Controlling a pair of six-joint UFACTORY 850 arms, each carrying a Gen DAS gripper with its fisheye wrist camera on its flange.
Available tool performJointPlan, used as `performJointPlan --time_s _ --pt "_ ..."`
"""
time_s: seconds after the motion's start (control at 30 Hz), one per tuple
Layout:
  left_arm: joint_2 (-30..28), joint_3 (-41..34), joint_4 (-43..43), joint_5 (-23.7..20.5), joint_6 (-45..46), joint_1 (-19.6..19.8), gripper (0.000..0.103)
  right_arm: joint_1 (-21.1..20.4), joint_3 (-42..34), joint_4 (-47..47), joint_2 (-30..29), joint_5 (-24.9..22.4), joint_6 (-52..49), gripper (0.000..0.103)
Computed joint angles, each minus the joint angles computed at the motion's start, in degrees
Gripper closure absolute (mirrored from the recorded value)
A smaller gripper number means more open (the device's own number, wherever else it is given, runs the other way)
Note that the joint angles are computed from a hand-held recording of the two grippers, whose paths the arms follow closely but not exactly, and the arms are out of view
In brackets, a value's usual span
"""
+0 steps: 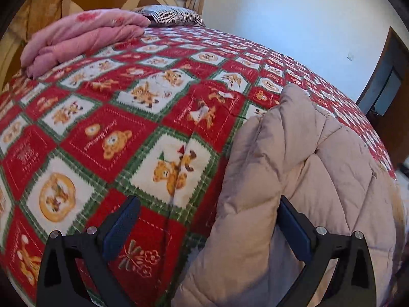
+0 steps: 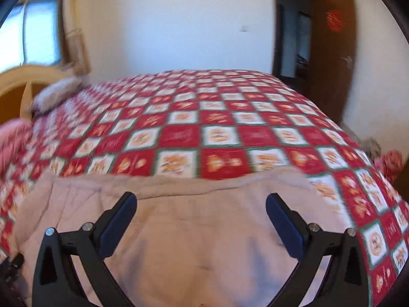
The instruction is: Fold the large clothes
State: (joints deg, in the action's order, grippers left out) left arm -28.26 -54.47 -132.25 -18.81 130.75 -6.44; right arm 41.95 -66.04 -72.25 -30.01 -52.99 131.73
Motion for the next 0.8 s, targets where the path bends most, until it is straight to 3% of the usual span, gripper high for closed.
performJointPlan --time_s 0.1,0.2,0.33,0.47,0.67,0.8 --pt "-0.10 0.24 2.53 -0.80 -1.41 -0.03 0.001 -1.74 -7.61 8.55 -7.63 -0.56 -12.16 0.003" --pt "-0.19 0.62 7.16 -2.31 -5.10 0.08 0.001 -2.85 -9.38 12.61 -10.94 1.16 -17.01 0.001" --pt "-0.30 1.25 15.79 -5.47 -13.70 0.27 0.001 -3.05 -10.35 14.63 -11.84 1.47 -20.74 0.000" --pt "0.89 2.63 18.78 -6.48 -14.21 0.08 0.001 -2.62 -9.54 16.10 -10.81 2.41 -22.14 0.000" --pt "1.71 4.41 21.96 -10.67 -15.63 1.30 0.002 5.02 -2.89 12.94 -4.15 3.33 -12.73 0.001" --pt "1.44 4.84 22.90 -14.15 -17.58 1.85 0.013 8.47 -3.70 14.39 -6.86 1.78 -11.54 0.000"
